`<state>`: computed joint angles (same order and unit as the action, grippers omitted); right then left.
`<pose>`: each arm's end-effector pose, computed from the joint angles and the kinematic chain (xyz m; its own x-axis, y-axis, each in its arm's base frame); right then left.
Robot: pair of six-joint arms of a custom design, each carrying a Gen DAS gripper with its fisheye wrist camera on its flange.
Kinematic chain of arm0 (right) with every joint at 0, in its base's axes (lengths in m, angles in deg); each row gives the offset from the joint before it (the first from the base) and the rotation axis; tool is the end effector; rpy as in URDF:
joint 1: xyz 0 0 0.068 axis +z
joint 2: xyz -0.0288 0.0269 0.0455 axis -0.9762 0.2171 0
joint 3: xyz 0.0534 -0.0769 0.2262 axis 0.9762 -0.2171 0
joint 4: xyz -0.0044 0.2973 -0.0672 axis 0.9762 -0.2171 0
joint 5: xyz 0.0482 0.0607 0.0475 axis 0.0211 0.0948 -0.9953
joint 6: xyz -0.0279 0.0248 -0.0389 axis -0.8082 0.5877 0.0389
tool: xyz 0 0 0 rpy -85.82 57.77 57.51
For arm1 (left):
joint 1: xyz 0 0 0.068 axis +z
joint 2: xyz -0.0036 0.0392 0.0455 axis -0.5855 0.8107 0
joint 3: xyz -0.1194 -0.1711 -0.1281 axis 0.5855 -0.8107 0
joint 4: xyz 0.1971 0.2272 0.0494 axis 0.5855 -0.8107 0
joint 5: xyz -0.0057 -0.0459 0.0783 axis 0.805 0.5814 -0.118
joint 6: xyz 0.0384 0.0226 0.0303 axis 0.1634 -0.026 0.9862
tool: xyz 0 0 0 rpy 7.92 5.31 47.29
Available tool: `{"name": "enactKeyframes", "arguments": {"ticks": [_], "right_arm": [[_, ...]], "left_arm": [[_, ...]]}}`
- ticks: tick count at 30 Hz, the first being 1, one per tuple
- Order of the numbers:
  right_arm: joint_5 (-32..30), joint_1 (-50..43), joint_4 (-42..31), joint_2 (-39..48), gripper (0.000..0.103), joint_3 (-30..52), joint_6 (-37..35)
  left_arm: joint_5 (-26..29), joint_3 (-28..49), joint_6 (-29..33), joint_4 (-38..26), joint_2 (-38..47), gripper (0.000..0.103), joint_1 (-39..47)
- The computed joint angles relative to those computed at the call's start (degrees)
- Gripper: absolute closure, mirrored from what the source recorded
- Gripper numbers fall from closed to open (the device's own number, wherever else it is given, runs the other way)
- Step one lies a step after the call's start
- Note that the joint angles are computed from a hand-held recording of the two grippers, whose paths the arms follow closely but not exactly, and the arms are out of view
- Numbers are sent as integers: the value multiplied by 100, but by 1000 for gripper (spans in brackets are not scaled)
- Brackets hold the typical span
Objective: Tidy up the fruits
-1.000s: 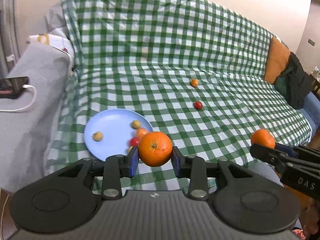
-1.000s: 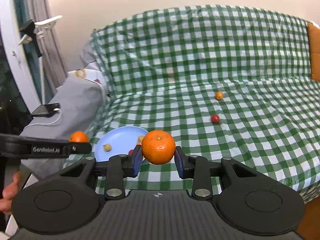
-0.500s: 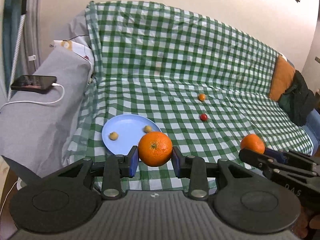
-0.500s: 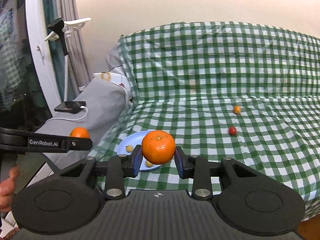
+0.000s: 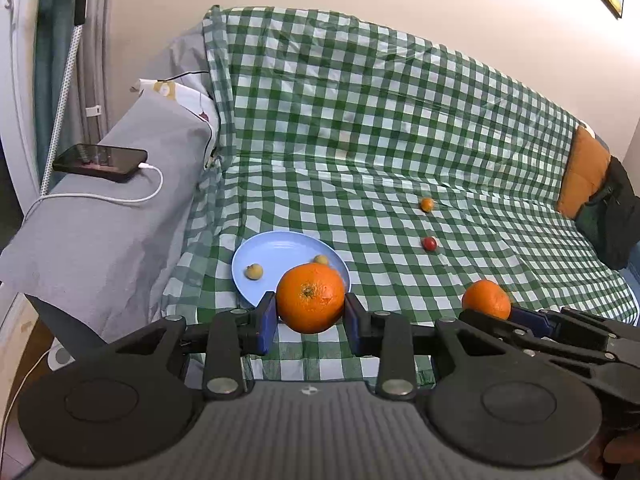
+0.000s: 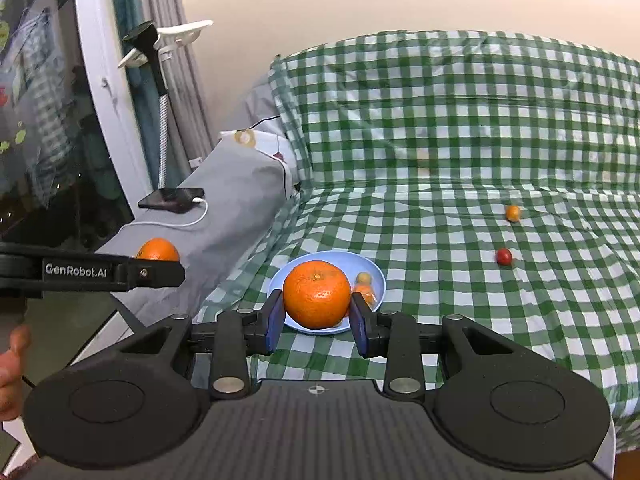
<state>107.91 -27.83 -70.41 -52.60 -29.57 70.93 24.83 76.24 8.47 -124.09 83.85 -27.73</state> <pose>0.1276 0.1137 0.1847 -0.4851 0.2310 -0.8434 0.1185 0.9730 0.1983 0.2378 0.0151 0.2277 -0.6206 0.2054 -0.7568 0.4627 0.8751 -0.1419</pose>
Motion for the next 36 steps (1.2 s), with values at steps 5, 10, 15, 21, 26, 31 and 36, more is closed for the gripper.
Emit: {"name": "enactKeyframes", "arguments": {"ticks": [5,10,15,21,26,31,36], "right_arm": [[-133,-167,199,294,67,71,-161],[-415,-451,406,610,67,87,-204],[-710,-766,726,1123,67,207,-386],[-1181,-1270,1356,1795,67,387,-776],[-1517,-1663,1915,2333,67,471,-1099],[-1934,-2117,2377,2891,67,546,-1312],[-2295,-2550,2863,3590,67,710,-1526]], "left_arm": [[-49,100,-10,158,353,65,-60],[-114,246,-77,356,738,65,-107],[-156,475,-228,715,1182,65,-174],[-314,885,-418,1097,1825,65,-335],[-562,1224,-443,1250,2401,64,-603],[-736,1564,-500,1395,2990,64,-819],[-1107,2144,-563,1369,3775,64,-1089]]}}
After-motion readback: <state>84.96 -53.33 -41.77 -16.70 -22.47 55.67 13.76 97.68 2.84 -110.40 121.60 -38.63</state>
